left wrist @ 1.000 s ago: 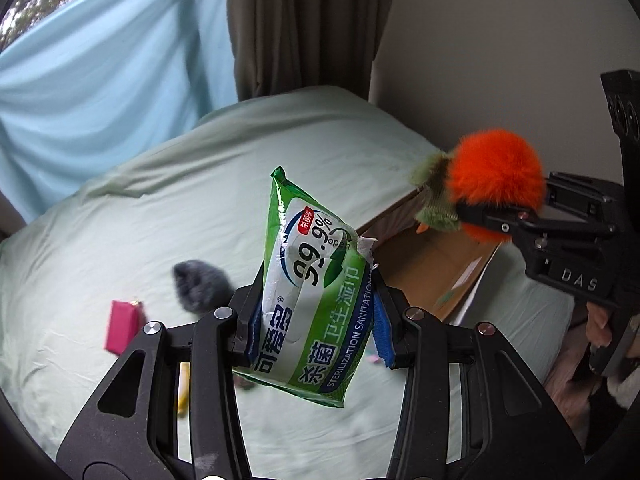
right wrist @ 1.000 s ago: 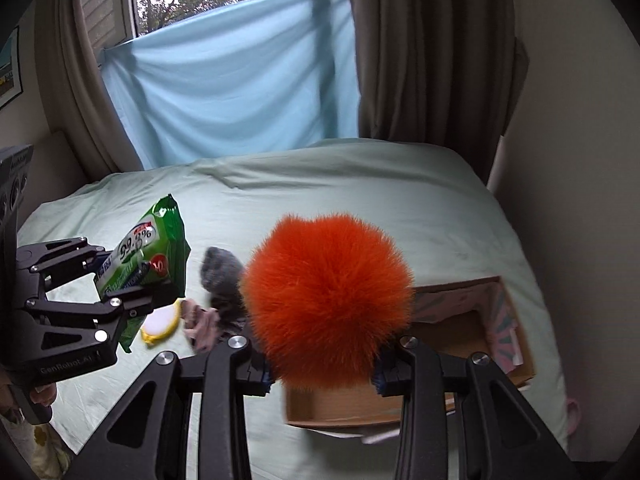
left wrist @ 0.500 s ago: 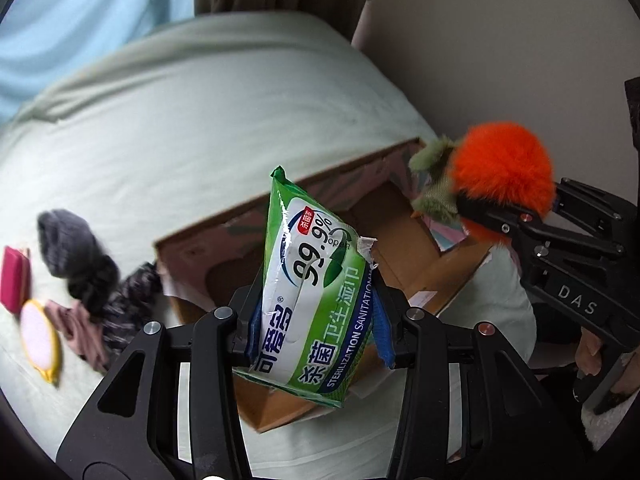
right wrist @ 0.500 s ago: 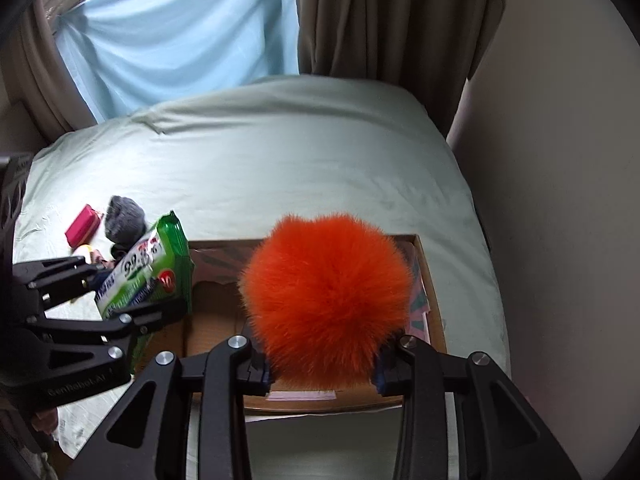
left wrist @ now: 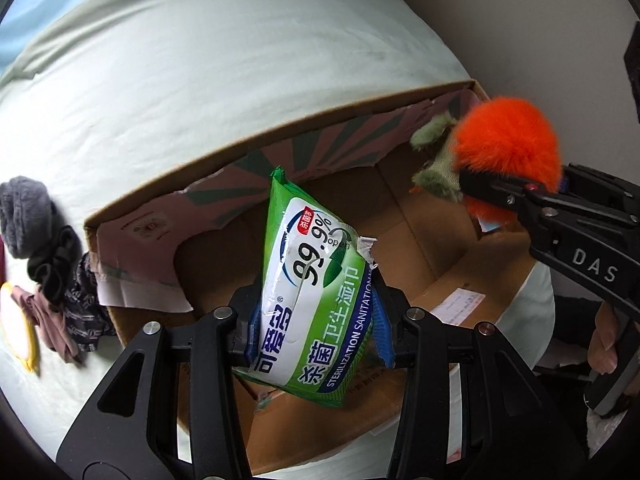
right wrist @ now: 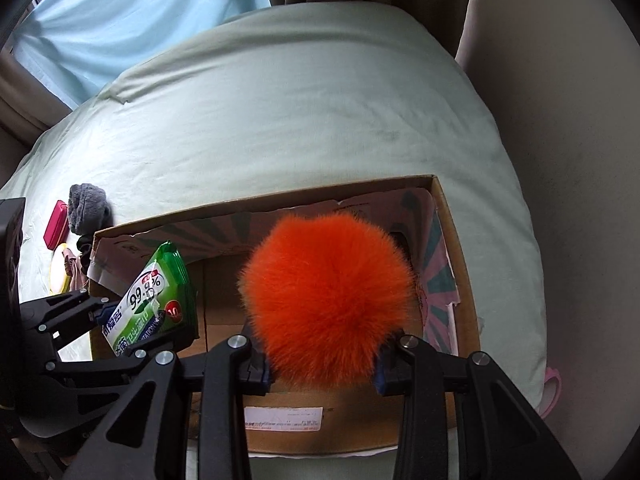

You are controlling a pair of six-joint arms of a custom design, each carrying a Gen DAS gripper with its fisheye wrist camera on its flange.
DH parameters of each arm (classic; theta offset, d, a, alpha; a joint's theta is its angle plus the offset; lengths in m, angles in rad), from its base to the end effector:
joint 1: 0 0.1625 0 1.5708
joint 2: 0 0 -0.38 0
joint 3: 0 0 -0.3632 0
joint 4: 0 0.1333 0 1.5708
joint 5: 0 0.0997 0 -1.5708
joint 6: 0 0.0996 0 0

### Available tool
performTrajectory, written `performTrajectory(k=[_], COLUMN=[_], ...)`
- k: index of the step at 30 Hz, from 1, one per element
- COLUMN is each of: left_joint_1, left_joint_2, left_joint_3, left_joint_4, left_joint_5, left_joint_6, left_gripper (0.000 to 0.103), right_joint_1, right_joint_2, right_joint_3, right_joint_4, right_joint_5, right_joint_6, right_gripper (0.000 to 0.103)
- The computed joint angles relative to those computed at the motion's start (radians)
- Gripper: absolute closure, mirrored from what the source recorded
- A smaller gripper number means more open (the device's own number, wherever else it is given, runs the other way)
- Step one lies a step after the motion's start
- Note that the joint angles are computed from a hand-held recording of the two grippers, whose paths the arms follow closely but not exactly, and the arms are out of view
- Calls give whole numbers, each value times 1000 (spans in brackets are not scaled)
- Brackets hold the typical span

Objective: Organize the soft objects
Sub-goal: 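Carry wipes pack and pompom into the box and open both tools, then withdraw both tools from the box back toward the remaining items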

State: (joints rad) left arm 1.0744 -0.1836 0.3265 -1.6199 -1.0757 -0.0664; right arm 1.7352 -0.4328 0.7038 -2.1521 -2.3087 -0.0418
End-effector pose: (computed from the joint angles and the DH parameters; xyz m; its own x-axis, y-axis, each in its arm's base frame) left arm -0.2337 -0.8107 0.0836 -0.7823 0.3991 -0.4782 0.4232 0.9039 0.0621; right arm 0.1984 -0.7905 0.1849 -0.7563 0.0422 0.6528 -0.1876 0.9420 -0.2783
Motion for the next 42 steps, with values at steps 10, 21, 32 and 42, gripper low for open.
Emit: performTrajectory(k=[10,21,32,42], left_joint_1=[-23,-55,-149,-222], left_joint_2=[-67,-265,-541,-847], left_joint_3=[116,364,637,895], left_joint_4=[-57,-208,-383,-489], left_joint_5=[67,58,139,306], left_joint_6=[39,18,-25,-104], left_gripper=[0,0,0,0], right_joint_1=[-17,43,189,343], right_joint_2=[-48,-105,-193,-164], right_joint_3=[75,144,214,192], right_joint_4=[-67,-140,-206,-269], right_joint_5=[85,39,-46,-152], right_joint_6=[31,-10,-2,-31], right_gripper=[0,0,0,0])
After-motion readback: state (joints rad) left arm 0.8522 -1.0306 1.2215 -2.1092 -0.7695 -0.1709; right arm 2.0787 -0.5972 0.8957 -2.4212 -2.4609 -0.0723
